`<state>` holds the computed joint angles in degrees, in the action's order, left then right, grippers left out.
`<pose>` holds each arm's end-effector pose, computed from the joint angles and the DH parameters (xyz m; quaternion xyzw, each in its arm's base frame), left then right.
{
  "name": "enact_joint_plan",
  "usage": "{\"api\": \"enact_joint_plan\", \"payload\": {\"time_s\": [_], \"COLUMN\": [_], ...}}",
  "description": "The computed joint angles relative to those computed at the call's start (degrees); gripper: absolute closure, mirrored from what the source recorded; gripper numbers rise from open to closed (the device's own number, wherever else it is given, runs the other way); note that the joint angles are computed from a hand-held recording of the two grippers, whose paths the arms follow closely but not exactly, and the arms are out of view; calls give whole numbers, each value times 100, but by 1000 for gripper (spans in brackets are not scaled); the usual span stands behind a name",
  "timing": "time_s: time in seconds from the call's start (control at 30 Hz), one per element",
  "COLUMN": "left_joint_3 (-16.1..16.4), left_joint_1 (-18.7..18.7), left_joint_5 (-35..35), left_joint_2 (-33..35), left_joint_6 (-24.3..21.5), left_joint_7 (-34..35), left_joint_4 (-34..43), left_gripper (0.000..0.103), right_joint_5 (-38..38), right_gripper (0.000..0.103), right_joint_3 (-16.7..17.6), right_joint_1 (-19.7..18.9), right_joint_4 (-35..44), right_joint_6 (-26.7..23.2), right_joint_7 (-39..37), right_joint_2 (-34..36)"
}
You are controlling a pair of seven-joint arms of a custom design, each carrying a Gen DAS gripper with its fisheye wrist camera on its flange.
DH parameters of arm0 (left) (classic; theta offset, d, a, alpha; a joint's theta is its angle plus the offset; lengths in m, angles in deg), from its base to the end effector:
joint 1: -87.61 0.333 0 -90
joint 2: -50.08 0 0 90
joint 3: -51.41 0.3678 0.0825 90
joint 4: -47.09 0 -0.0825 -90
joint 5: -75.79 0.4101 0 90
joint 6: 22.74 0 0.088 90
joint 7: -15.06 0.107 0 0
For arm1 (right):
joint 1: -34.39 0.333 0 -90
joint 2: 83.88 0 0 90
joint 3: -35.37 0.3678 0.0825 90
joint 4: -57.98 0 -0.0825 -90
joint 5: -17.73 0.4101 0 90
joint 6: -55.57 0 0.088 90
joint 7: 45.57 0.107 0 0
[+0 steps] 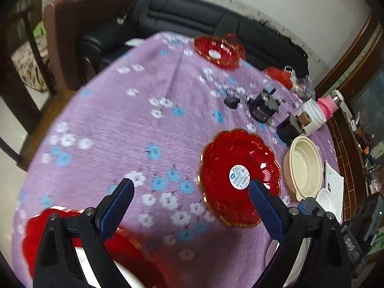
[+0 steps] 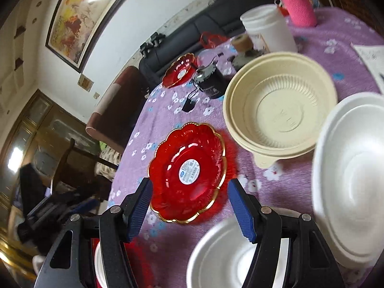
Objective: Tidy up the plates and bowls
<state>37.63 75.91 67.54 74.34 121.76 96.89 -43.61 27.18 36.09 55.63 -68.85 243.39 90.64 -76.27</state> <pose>0.7002 -0.2974 0.4937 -0.6230 0.7317 -0.2747 0.0336 0.5799 0.2155 0.4642 -0.4175 0.7903 -0.0579 0.4447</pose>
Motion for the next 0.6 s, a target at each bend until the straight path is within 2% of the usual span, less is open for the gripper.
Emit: {"api": "enact_joint_plan", "payload": {"time_s": [0.07, 0.17, 0.23, 0.33, 0.4, 0.43, 0.5, 0.6], "left_joint_3": [75, 75, 112, 148, 180, 195, 224, 219], "left_joint_1": [-130, -197, -276, -362, -445, -484, -578, -661], "left_joint_5": [163, 239, 345, 460, 574, 629, 741, 793], "left_joint_2": [255, 510, 672, 910, 1119, 1220, 1479, 1845], "left_joint_6": [-205, -442, -540, -682, -868, -966, -1232, -1721], "left_joint_7": [-168, -256, -345, -467, -533, -557, -598, -624], "left_joint_4": [316, 647, 871, 1207, 1504, 1653, 2028, 2558], "left_gripper": [7, 7, 7, 7, 7, 7, 7, 8], "right_joint_5": [60, 6, 56, -23, 115, -75, 133, 105], "right_gripper": [33, 33, 33, 33, 33, 33, 32, 32], "right_joint_3": [139, -52, 78, 104, 268, 174, 389, 364], "right_joint_1": [-162, -37, -164, -219, -359, -278, -445, -406], "right_joint_4": [150, 366, 517, 862, 1092, 1143, 1167, 1233], "right_joint_6": [-156, -516, -743, -1418, -1776, -1816, -1710, -1738], "right_joint_7": [38, 277, 354, 504, 390, 534, 308, 298], "right_joint_2": [78, 175, 264, 456, 614, 637, 683, 763]}}
